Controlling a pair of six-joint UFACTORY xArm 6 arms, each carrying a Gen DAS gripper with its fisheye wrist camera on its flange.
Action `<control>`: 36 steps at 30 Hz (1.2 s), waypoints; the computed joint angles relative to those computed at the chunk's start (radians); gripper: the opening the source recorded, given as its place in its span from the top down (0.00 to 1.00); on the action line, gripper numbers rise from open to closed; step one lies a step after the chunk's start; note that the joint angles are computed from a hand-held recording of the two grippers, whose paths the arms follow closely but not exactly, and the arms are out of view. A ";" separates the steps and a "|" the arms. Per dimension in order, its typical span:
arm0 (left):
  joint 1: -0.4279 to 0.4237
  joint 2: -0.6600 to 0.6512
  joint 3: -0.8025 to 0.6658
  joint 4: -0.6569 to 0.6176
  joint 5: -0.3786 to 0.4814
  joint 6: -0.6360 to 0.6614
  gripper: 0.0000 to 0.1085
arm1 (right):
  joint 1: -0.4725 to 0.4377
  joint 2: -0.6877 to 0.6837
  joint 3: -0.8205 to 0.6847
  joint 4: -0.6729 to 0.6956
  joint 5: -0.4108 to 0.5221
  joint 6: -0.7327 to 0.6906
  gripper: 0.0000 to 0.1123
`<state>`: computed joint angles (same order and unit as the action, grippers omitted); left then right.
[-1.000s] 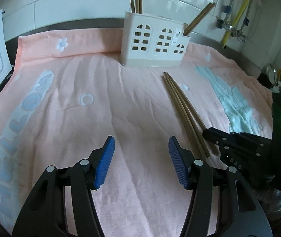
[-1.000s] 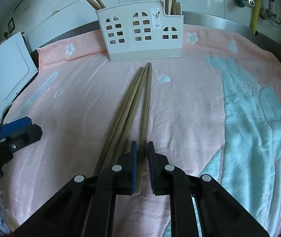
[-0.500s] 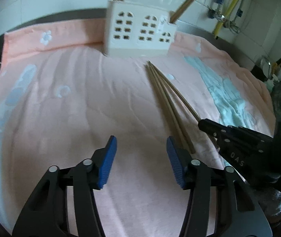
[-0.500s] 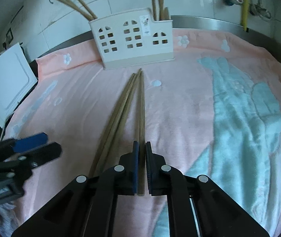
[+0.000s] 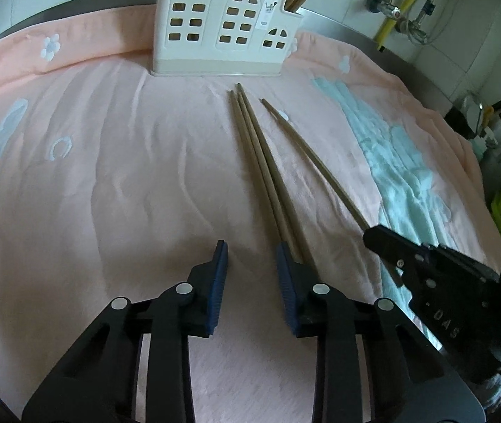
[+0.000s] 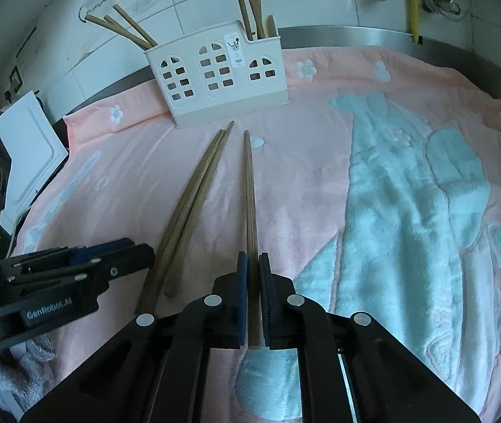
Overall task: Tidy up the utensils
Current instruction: 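Close the right tool on a chopstick while the left tool grasps another chopstick, then lift the right tool's chopstick to the holder while the left tool carries its chopstick there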
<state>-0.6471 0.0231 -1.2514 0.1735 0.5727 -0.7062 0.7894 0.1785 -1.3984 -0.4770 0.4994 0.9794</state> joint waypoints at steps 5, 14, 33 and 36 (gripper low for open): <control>-0.003 0.019 -0.026 0.016 0.016 -0.010 0.75 | -0.001 -0.003 0.015 0.014 -0.013 -0.004 0.94; -0.014 0.053 -0.077 0.062 0.059 -0.074 0.77 | -0.006 -0.006 0.028 0.023 -0.032 -0.003 0.94; -0.033 0.118 -0.178 0.193 0.180 -0.184 0.91 | -0.008 -0.017 0.047 0.027 -0.048 0.008 0.94; -0.023 0.090 -0.138 0.190 0.158 -0.183 0.93 | -0.007 -0.019 0.050 0.024 -0.050 0.013 0.94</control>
<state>-0.6703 0.1128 -1.3897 0.3637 0.7312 -0.8890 0.7829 0.1593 -1.3483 -0.4527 0.4494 0.9923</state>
